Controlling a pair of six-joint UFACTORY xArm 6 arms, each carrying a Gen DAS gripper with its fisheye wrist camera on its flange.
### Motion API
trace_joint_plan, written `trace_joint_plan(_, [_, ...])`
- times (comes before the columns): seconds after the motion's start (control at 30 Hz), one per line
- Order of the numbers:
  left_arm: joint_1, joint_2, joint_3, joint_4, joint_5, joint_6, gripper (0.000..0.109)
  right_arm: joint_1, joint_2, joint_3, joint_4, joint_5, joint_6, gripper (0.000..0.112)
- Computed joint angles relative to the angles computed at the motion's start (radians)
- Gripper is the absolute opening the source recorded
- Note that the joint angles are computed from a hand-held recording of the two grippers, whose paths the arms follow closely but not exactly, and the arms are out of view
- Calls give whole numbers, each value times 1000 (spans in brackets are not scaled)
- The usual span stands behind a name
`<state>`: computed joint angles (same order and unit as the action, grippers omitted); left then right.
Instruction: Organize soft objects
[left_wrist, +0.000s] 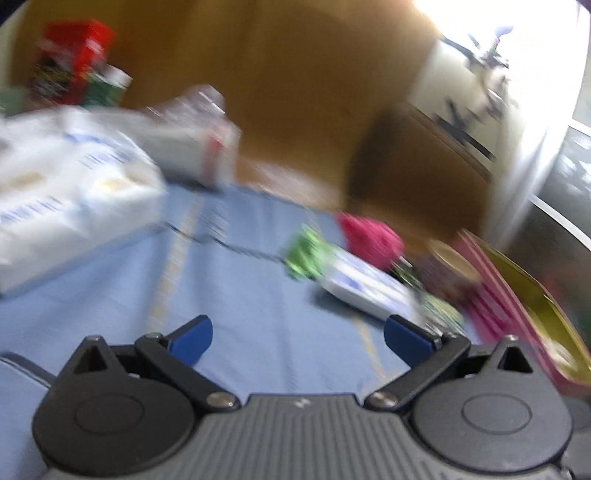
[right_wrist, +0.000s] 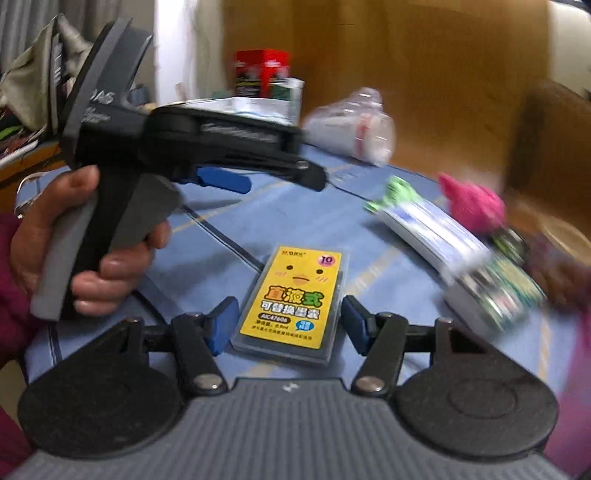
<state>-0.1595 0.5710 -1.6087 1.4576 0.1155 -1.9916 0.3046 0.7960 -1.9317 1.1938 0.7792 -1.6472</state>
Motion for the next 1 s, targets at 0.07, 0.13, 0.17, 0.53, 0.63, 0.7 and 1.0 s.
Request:
trace_joint_plan(0.07, [0,21,-8,-98,-52,106,103,-21,-5,16,28,-1,24,64])
trace_joint_plan(0.13, [-13,24,-9,-139,-35,158,103,-33,-6,22,51,-2,28,64])
trace_joint_plan(0.17, [-20,24,-7,-152,-24,173,103,-35,-7,24,57,-7,30,64])
trace_joint_plan(0.53, [-69,5,9,-226,63,249,102,-54,13,-5,84,38,63,61])
trace_joint_plan(0.63, [-75,2,13,-247,66,252,102,-63,12,-3,88,43,75,60])
trace_joint_plan(0.7, [-79,1,16,-282,62,277,103,-63,13,-4,84,42,89,60])
trace_joint_plan(1.0, [-115,20,30,-720,-29,686,103,-50,7,8,86,7,45,60])
